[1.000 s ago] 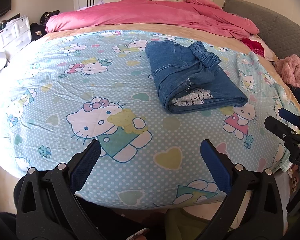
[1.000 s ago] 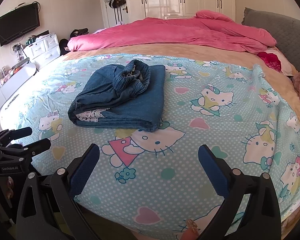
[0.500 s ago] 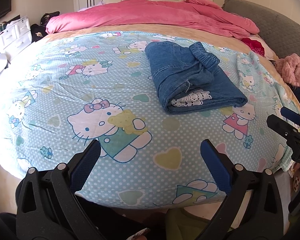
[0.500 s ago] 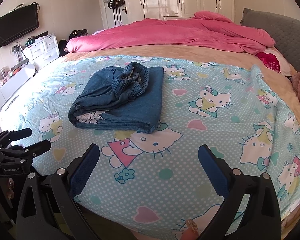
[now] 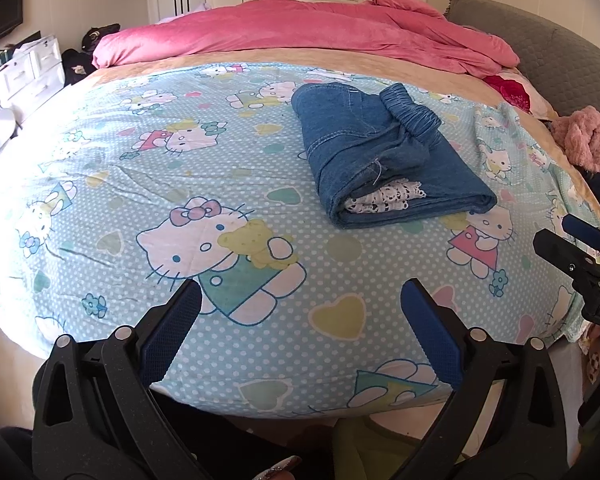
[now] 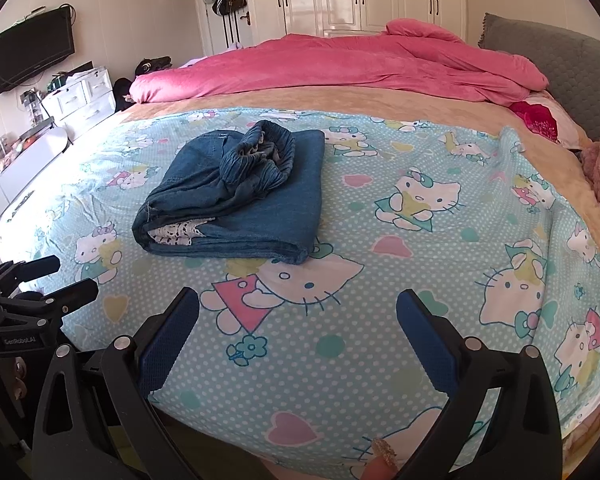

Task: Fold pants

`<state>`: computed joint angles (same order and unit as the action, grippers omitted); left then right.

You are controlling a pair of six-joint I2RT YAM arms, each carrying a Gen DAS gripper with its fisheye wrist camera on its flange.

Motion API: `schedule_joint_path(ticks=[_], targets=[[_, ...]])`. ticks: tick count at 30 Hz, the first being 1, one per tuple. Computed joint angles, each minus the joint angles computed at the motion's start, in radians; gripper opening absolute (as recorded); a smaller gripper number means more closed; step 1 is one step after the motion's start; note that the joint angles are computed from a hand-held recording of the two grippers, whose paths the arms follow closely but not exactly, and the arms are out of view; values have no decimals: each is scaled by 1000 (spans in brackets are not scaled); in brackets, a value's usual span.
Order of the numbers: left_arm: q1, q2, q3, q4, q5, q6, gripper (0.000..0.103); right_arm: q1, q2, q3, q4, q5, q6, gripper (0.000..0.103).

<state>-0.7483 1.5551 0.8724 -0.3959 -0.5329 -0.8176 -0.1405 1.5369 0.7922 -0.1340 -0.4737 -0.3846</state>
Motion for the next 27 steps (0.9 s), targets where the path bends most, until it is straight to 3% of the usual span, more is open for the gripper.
schedule_joint_path(ticks=[27], targets=[[10, 7, 1, -8, 1, 0, 94, 7, 15, 10, -2, 23, 17, 99]])
